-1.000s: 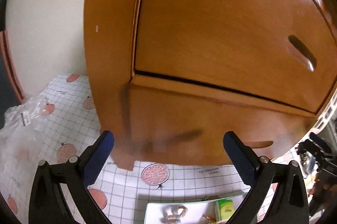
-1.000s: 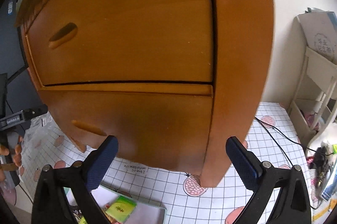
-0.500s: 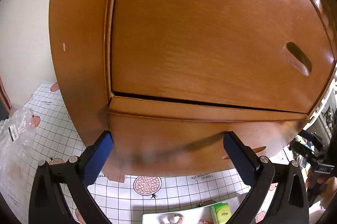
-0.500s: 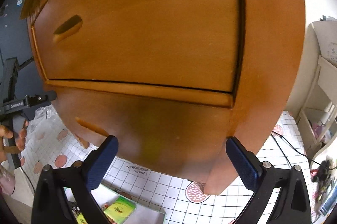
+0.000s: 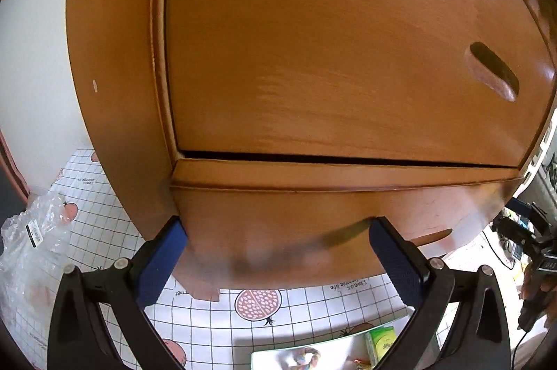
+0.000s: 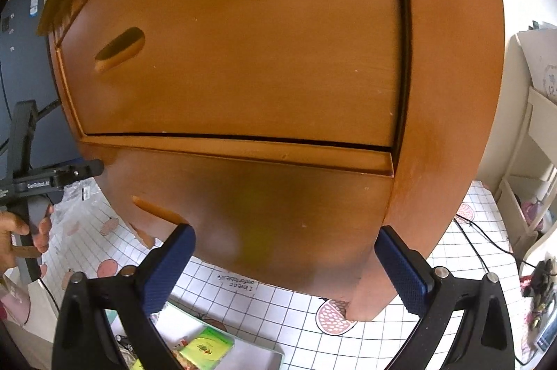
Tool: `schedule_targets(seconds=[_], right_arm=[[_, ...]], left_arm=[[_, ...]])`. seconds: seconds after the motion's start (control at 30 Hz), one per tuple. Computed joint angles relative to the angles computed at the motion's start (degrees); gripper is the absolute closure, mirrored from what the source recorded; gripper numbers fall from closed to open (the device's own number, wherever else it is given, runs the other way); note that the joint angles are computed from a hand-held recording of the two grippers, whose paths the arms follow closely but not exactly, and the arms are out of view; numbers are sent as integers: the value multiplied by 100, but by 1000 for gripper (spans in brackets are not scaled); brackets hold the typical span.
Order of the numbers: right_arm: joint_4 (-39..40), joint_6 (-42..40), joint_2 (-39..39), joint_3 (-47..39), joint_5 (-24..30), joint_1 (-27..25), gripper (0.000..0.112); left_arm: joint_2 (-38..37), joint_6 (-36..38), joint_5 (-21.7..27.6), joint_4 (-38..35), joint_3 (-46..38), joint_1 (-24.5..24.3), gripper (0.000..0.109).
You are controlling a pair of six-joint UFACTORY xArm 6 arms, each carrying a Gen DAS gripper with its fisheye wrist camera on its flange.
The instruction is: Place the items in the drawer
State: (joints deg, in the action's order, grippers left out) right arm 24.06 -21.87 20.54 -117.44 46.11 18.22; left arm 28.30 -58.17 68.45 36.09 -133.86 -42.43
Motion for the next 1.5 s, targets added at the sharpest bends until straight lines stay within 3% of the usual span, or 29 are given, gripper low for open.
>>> schedule_targets(seconds=[0.13,0.27,0.43,0.9,1.13,1.5], right_arm=[[38,-66,-185,325,-187,19,9],[100,-245,-366,649,-352,48,9],[211,-157,-210,371,-179,-31,9],[-1,-119,141,-91,-54,-17,9],[4,-43,0,-49,80,-32,9],[54,2,-787,962,-155,-32,9]], left_arm=[[155,74,120,44,-290,-11,6],[-103,-72,-80,108,158,-30,6],[-336,-177,-334,-3,567,96,6],[163,233,-117,-232,-207,153,6],[-198,-46,-313,-34,364,63,6],[-856,-479,-496,199,1390,-121,6]])
